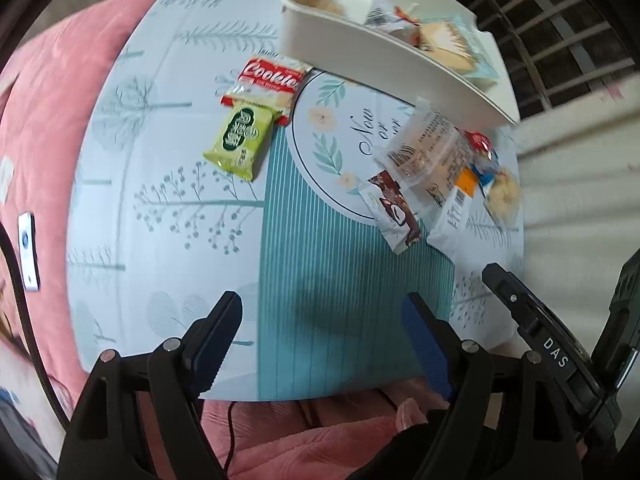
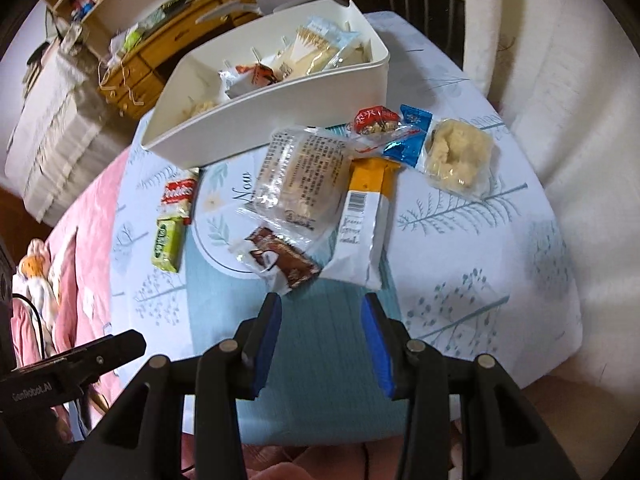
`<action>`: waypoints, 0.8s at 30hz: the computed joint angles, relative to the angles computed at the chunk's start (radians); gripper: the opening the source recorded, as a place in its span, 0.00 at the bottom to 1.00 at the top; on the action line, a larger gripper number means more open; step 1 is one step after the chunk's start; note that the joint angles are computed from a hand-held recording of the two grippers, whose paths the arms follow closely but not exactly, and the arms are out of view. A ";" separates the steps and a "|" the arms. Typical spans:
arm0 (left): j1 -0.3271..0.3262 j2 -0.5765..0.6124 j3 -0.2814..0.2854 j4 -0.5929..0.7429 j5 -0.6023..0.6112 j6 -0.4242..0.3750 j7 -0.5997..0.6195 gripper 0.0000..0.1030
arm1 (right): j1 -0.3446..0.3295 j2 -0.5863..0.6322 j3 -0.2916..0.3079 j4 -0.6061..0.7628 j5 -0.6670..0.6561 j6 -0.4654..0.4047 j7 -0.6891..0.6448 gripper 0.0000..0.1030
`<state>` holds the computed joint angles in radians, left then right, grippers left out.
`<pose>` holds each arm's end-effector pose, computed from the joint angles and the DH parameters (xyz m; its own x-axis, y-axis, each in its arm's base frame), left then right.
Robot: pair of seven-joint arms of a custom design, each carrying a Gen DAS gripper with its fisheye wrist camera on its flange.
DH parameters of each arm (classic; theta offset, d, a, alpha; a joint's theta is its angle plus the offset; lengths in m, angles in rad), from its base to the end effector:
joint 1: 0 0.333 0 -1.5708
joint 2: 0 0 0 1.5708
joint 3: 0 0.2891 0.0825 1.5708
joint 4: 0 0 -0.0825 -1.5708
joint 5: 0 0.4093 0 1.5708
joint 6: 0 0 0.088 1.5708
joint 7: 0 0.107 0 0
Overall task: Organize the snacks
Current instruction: 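Move both tools back toward the remaining snacks on the table, then grasp the brown chocolate wafer with the left tool while the right tool grasps the orange-topped bar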
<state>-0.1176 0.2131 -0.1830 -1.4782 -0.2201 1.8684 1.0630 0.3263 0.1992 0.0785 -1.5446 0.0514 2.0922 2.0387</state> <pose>0.6316 -0.2019 0.5456 0.2416 -0.9213 0.3048 -0.9650 -0.2612 -0.0249 0.6208 0.2641 0.5408 -0.0530 -0.9757 -0.2127 -0.9551 0.1117 -0.2744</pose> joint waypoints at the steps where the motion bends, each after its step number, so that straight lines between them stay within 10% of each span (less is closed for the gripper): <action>1: -0.004 0.005 0.000 0.002 0.002 0.004 -0.022 0.78 | -0.004 0.011 -0.001 0.015 0.004 -0.011 -0.018 0.40; 24: -0.114 0.195 0.001 0.093 0.176 0.181 -0.492 0.78 | -0.070 0.377 -0.006 0.433 0.073 -0.190 -0.534 0.40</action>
